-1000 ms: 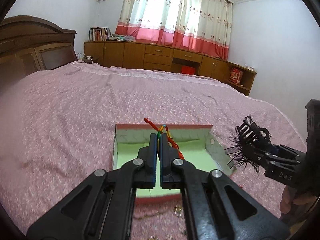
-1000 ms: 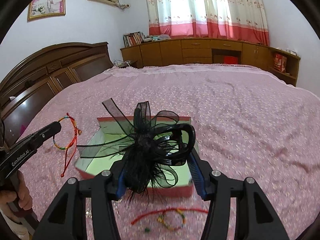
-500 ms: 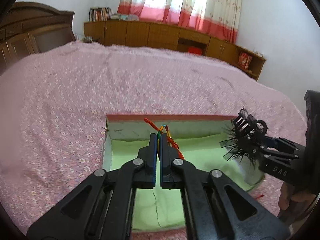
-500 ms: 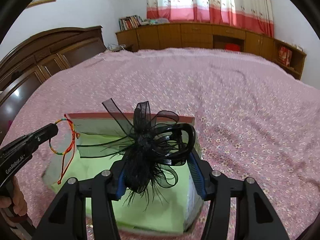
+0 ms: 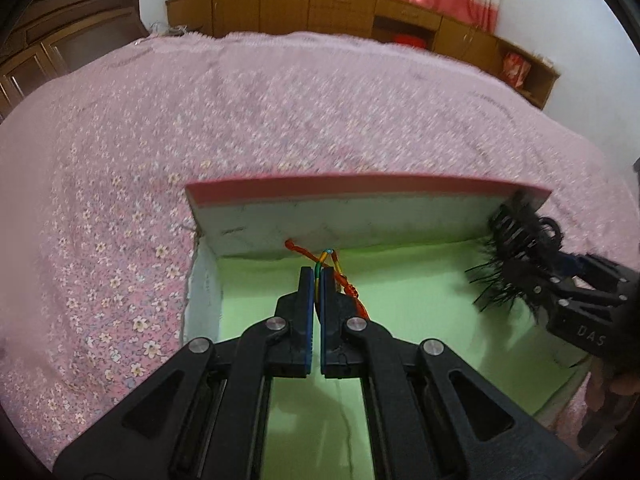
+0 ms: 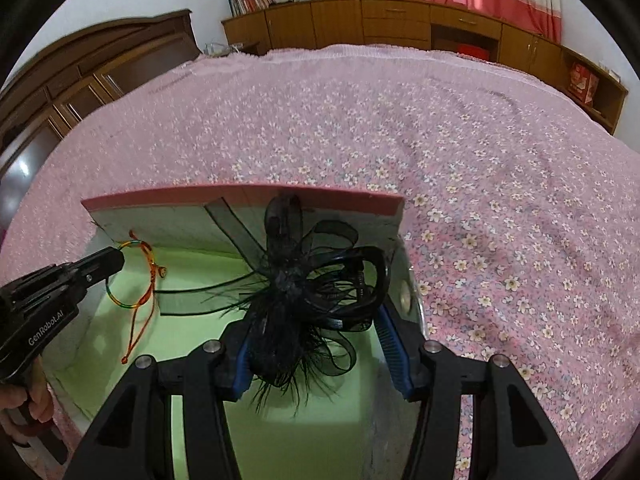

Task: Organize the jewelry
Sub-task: 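Carry both items into the shoebox and open both tools to release them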

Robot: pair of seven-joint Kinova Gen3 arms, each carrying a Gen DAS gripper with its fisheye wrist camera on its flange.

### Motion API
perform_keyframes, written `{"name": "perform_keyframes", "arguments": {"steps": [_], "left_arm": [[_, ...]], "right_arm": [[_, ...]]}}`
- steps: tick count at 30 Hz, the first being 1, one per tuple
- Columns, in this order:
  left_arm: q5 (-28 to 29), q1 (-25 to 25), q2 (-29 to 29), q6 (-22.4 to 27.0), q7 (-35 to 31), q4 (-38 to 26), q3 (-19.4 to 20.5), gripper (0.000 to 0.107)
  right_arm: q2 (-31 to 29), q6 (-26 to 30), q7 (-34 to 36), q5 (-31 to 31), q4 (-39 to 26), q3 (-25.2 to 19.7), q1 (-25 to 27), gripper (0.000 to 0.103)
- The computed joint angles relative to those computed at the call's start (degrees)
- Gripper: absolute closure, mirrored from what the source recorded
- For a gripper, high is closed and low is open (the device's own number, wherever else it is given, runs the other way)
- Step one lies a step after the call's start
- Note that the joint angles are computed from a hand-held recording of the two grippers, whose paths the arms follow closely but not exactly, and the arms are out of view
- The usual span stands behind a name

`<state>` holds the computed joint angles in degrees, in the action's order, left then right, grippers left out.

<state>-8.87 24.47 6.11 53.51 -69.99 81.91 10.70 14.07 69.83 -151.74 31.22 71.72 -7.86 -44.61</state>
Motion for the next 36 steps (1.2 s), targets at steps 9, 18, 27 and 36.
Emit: {"name": "perform_keyframes", "arguments": {"steps": [9,18,27,36], "left_arm": [[-2.16,2.15,2.71,6.67,1.52,-3.69,-0.52,0.107],[-1.33,0.31,-1.05,2.35,0.45,0.02,-0.37,0.074],[-0.78,-1.69,-8.54,-0.72,3.07,3.70,2.07,0.072],[-3.32,-4.27,-16.51,-2.98,7.03,7.49,5.92,0.068]], "right_arm": [[3.25,5.08,3.03,-0.88,-4.51,1.09,-1.09,0.047],[0.44,3.37,0.30,0.07,-2.80,0.69,-1.79,0.030],[-5.01,2.76,-9.08,10.97,1.43,-2.79,-6.53,0.026],[-8.79,6.64,-21.73,21.14,4.58,-8.72,-10.72,0.023]]}}
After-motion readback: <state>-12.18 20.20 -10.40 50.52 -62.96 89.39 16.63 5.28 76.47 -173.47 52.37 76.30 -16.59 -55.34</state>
